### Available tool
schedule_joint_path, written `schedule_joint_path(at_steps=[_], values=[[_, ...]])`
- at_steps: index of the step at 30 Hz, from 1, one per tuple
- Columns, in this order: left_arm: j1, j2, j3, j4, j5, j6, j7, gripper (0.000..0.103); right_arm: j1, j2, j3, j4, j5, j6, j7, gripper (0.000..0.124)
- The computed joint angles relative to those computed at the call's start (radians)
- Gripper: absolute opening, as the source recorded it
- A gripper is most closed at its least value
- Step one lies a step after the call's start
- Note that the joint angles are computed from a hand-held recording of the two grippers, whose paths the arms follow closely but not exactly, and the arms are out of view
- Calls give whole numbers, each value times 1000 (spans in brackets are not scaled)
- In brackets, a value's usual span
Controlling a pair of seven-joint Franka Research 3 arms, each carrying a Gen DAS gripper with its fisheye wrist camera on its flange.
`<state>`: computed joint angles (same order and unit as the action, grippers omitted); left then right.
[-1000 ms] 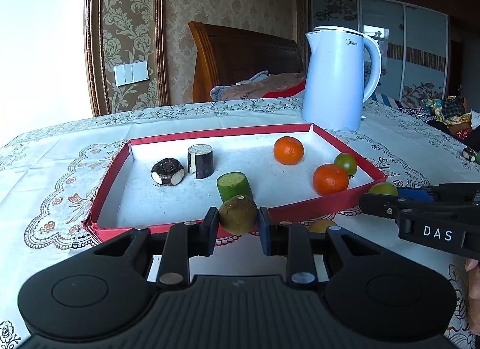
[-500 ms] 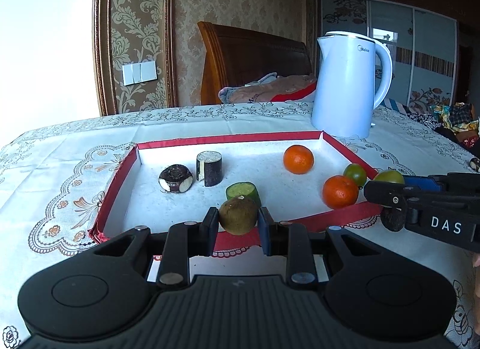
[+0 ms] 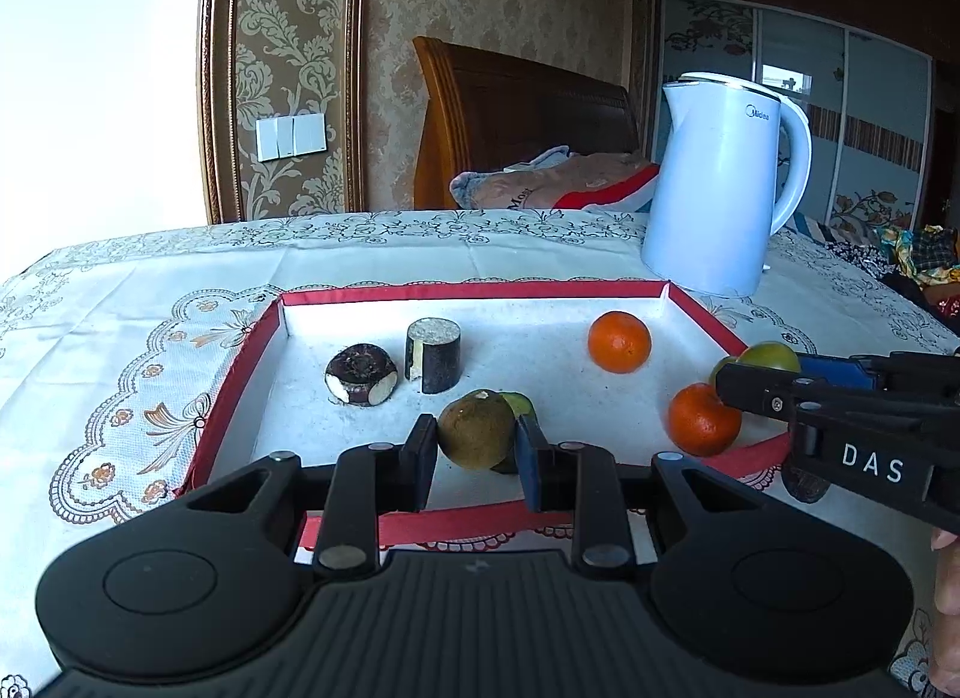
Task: Organize fruits
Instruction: 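Carry the kiwi and green tomato over the tray with both grippers, then release the green tomato into the tray with the right gripper while left lowers kiwi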
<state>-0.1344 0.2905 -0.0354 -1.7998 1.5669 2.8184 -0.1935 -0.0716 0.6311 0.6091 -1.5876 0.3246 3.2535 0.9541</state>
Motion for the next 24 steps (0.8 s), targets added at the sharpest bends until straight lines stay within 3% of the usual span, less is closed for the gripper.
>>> schedule_joint_path(at_steps=[9,17,24], values=[[-1,30,16,35,-68,-13,56,27,123,25,-136,100,32,-58,12,30],[-3,57,33,71,-130,-28,107,27,275,73,-319,227,52,-128,54,30],[-12,104,50,129,-213,-67,192,27,388,185,-485,444,10,-291,192,30]])
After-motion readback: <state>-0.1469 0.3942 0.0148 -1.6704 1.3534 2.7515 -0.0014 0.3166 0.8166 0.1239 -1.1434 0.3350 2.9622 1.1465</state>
